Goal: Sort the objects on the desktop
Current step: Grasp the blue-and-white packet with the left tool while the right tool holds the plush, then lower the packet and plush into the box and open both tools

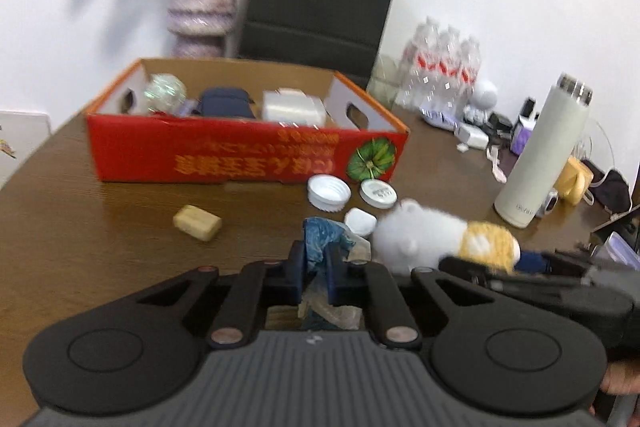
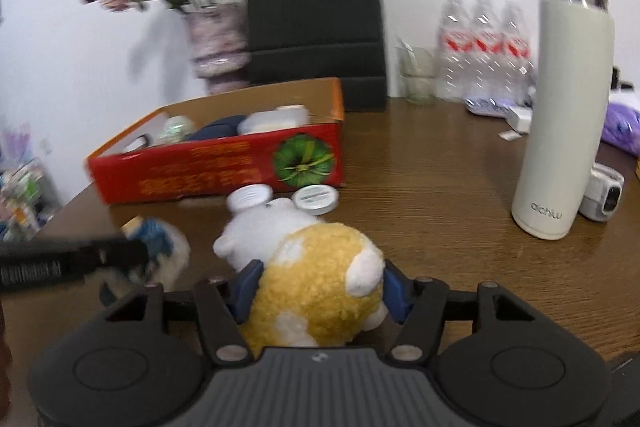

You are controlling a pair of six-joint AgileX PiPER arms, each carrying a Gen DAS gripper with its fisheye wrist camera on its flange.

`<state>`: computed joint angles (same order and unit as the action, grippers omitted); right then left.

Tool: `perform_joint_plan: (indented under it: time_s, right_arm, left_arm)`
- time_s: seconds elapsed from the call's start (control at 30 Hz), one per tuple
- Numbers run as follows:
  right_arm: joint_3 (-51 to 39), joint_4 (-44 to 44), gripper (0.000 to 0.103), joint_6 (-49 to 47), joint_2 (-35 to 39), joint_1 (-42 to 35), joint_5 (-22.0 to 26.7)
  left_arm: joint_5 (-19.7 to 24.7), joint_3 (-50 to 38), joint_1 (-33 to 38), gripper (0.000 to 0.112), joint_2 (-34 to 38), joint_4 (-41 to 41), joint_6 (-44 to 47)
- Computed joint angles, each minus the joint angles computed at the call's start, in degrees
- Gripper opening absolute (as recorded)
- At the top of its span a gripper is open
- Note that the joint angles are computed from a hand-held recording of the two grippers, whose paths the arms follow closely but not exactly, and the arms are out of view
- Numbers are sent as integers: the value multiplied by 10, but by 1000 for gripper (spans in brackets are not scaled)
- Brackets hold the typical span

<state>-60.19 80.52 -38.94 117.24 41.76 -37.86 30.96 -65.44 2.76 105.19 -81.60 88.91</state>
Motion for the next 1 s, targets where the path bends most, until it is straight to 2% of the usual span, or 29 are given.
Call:
perform_joint_plan:
  time_s: [0.13,0.27,0.3,0.4,0.47,0.53,0.6,0.67,0.73,0.87,1.0]
  right_arm:
    - [22,-24,64,-31,-12,39,-14]
    - [-10,78,76,-106,-3,75,-77]
    - [-10,93,80,-104,-7,81,-82]
    - [-10,125,81,-76,-9,97,-77]
    - [-13,118,77,-56,4,109,-71]
    - [-48,154,54,-97,33,118,-93]
    - [-83,187,48,-151,56,123,-115]
    - [-77,168,46,-144,48,118,-99]
    - [-56,127,44,-90,29,109,-73]
    - [-46,67,44,-51,-1,92,-75]
    - [-103,46,45,-121,-10,40,-51]
  left_arm:
    - [11,27,29,11,-32,-12,20]
    - [13,51,46,11,-50,-30,46]
    - [17,55,51,11,-53,-31,50]
    - [30,70,65,11,-60,-39,66]
    - [33,73,69,11,-59,-36,64]
    - [37,76,73,11,-60,-36,66]
    - [43,78,80,11,-63,-45,76]
    - [50,73,89,11,-64,-52,78]
    - [54,51,97,11,-56,-48,64]
    - [54,-26,99,11,-29,-45,34]
    - [22,-165,75,11,33,3,-56]
